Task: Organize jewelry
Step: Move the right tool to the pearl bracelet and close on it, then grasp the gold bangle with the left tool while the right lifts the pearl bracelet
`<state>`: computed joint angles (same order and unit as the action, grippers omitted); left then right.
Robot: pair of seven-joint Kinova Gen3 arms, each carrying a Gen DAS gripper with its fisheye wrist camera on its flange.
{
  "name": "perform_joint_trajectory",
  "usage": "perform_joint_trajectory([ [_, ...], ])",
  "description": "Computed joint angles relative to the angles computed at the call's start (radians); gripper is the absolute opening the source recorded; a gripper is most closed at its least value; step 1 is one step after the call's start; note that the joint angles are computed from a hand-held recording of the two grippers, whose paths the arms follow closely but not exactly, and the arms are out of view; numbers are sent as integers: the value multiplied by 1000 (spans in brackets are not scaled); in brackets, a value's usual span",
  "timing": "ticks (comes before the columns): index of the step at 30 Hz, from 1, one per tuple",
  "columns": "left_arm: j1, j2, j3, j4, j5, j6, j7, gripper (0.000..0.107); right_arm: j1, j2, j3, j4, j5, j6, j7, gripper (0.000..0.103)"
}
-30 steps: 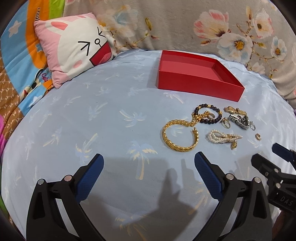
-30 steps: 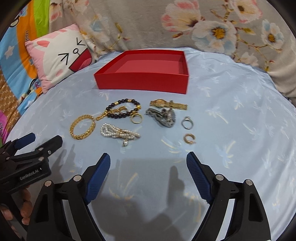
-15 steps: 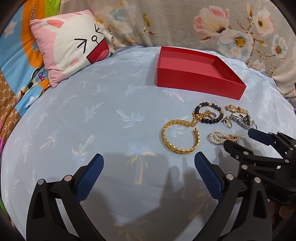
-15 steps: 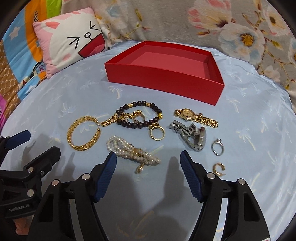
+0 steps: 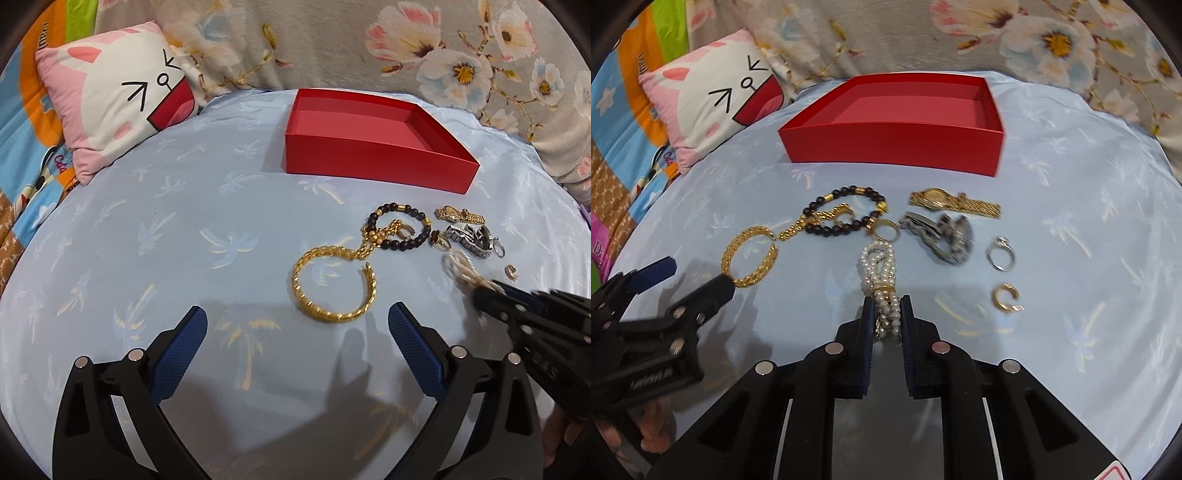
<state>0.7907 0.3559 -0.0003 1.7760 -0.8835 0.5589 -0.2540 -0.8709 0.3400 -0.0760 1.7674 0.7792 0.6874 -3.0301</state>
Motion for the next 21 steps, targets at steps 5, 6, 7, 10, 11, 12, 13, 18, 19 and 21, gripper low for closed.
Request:
perform_joint_trajectory([
  [5, -26, 55, 20, -72, 67, 27, -78, 94, -9, -50, -10, 56, 18, 17, -79, 12],
  [6, -36, 60, 24, -82, 92, 25, -103, 93, -7, -56, -15, 61, 20, 22, -89, 12],
  [7, -43, 65, 25, -91, 116, 23, -124, 92, -7, -59, -20, 65, 25, 27, -99, 12],
  [10, -44, 80, 15, -116, 169, 36, -172, 83, -8, -66, -35, 72, 43, 47, -128, 12],
  [11, -35, 82, 6, -118, 172, 39, -175, 81, -6, -69, -39, 75, 48, 46, -137, 12],
  [12, -27, 83, -2, -120, 172, 39, -178, 80, -3, -71, -42, 78, 51, 43, -145, 12],
  [13, -19, 85, -9, -123, 171, 43, -180, 78, 1, -73, -46, 80, 53, 42, -150, 12],
  [18, -6, 75, -19, -112, 172, 27, -187, 53, 1, -81, -57, 86, 70, 54, -176, 12],
  [19, -8, 72, -18, -110, 176, 24, -192, 53, 1, -85, -60, 86, 74, 57, -180, 12],
  [21, -26, 61, -7, -100, 200, 5, -213, 52, -1, -94, -66, 88, 85, 69, -190, 12],
])
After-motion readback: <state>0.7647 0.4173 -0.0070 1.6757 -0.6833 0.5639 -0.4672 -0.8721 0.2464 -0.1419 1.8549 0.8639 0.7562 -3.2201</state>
